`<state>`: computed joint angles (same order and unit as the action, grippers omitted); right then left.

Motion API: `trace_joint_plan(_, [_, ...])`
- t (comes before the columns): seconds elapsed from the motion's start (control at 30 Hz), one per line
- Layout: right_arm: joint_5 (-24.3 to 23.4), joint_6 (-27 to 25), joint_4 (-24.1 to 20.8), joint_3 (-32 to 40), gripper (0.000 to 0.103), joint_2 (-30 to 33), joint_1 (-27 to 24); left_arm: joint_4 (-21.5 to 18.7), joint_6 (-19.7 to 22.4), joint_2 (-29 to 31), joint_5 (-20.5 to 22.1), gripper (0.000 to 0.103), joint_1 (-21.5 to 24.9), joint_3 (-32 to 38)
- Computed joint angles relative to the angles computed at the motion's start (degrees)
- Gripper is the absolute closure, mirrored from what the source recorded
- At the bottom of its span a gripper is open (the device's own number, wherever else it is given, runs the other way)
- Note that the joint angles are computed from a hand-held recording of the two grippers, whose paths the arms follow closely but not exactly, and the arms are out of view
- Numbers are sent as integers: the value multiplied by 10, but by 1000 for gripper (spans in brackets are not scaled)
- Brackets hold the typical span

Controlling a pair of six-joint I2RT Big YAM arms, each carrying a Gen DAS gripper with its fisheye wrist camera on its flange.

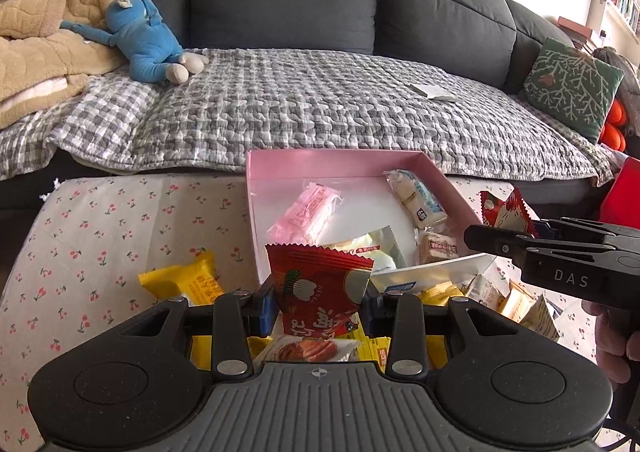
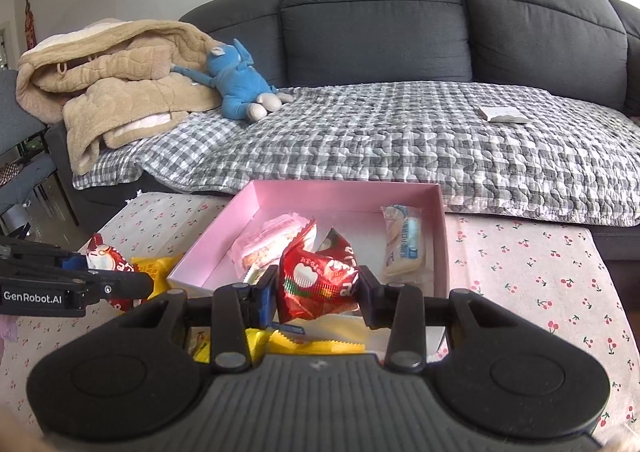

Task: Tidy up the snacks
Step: 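Drop both red candies into the pink box and open both tools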

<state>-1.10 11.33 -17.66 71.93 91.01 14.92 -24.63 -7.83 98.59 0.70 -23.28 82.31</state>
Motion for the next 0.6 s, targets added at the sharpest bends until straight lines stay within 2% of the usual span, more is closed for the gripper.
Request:
trace_joint_plan(0.2, [-16,40,5,9,67,13,-22,-19,24,59,-32,67,-15,71])
trace_joint_plan(0.33, [-19,40,9,13,67,20,-32,-53,24,97,-51,67,-21,121])
trace_joint_plan(0.47, [-21,40,-1,25,67,34,-38,-97,35,129,-92,66,-29,166])
trace_joint_plan(0.6, [-24,37,-6,33,67,45,-39,-127,39,153,-106,66,-32,197])
